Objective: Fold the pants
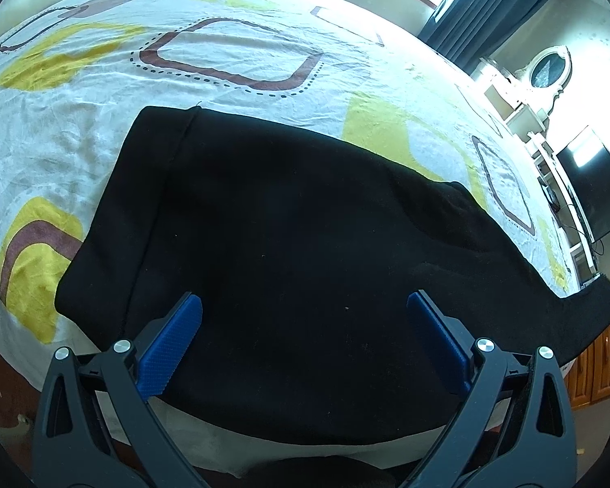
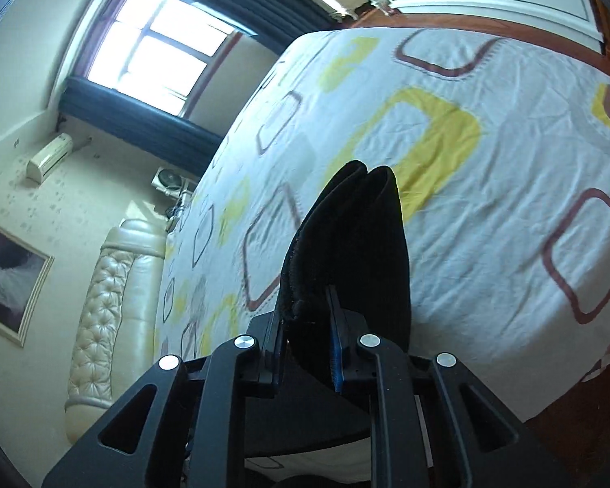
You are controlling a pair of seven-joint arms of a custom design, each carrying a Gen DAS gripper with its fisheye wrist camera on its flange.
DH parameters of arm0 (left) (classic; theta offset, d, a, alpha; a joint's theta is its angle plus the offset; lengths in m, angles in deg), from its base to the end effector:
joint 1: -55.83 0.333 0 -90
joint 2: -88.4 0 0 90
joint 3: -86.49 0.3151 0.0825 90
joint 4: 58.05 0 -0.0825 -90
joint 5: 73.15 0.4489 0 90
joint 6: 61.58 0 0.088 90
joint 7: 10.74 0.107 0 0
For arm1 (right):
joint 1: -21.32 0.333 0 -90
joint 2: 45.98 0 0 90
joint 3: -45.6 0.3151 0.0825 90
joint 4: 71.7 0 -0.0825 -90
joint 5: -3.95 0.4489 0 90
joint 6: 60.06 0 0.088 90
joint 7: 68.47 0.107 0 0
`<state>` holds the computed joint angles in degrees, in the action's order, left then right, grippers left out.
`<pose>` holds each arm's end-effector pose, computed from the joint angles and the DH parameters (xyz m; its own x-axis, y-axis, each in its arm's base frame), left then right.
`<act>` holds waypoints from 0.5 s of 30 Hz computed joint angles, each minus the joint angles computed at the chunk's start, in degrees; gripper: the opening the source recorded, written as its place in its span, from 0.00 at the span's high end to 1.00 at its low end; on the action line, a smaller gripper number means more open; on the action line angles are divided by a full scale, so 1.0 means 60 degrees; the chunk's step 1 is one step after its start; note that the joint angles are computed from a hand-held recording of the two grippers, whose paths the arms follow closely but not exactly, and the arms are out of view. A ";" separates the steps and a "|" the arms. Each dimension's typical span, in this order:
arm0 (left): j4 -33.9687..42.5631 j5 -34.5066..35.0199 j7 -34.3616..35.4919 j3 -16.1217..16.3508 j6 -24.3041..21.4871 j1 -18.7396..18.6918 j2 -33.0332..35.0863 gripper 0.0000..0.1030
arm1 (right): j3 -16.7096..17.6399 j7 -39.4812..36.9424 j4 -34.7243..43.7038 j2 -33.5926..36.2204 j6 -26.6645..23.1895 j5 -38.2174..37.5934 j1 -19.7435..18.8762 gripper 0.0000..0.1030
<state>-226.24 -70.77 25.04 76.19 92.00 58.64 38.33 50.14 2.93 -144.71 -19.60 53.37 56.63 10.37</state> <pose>0.3788 -0.0388 0.4195 0.6063 -0.7116 0.3550 -0.5427 -0.6966 -0.4693 0.7849 -0.0511 0.5315 0.1001 -0.6667 -0.7386 -0.9153 0.2294 -0.3310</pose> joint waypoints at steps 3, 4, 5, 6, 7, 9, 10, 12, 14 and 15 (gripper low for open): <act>0.0017 -0.0022 -0.0075 -0.0013 -0.0037 -0.0006 -0.0004 0.02 | 0.0247 -0.0480 -0.0350 -0.0547 -0.0110 0.0070 0.0320 0.83; 0.0018 -0.0060 -0.0113 0.0011 -0.0033 -0.0020 -0.0014 0.02 | 0.0292 -0.0629 -0.0439 -0.0695 -0.0163 0.0079 0.0477 0.83; 0.0006 -0.0106 -0.0157 0.0037 0.0001 -0.0038 -0.0031 0.02 | 0.0324 -0.0838 -0.0667 -0.0919 -0.0238 0.0119 0.0611 0.83; -0.0001 -0.0128 -0.0163 0.0068 0.0015 -0.0033 -0.0034 0.02 | 0.0340 -0.0999 -0.0790 -0.1061 -0.0286 0.0126 0.0783 0.83; 0.0002 -0.0149 -0.0169 0.0087 0.0009 -0.0037 -0.0035 0.02 | 0.0343 -0.1139 -0.0976 -0.1229 -0.0314 0.0143 0.0948 0.83; 0.0009 -0.0184 -0.0161 0.0120 -0.0012 -0.0049 -0.0040 0.02 | 0.0365 -0.1300 -0.1056 -0.1337 -0.0452 0.0060 0.1342 0.83; 0.0005 -0.0215 -0.0157 0.0148 -0.0001 -0.0063 -0.0051 0.02 | 0.0376 -0.1319 -0.1159 -0.1403 -0.0436 0.0008 0.1548 0.83; -0.0021 -0.0286 -0.0184 0.0180 0.0038 -0.0080 -0.0093 0.02 | 0.0394 -0.1476 -0.1415 -0.1561 -0.0416 -0.0214 0.1951 0.83; -0.0044 -0.0343 -0.0217 0.0187 0.0063 -0.0086 -0.0131 0.02 | 0.0409 -0.1530 -0.1673 -0.1644 -0.0318 -0.0476 0.2346 0.83; -0.0054 -0.0373 -0.0234 0.0193 0.0079 -0.0096 -0.0147 0.02 | 0.0424 -0.1550 -0.1812 -0.1664 -0.0266 -0.0627 0.2538 0.83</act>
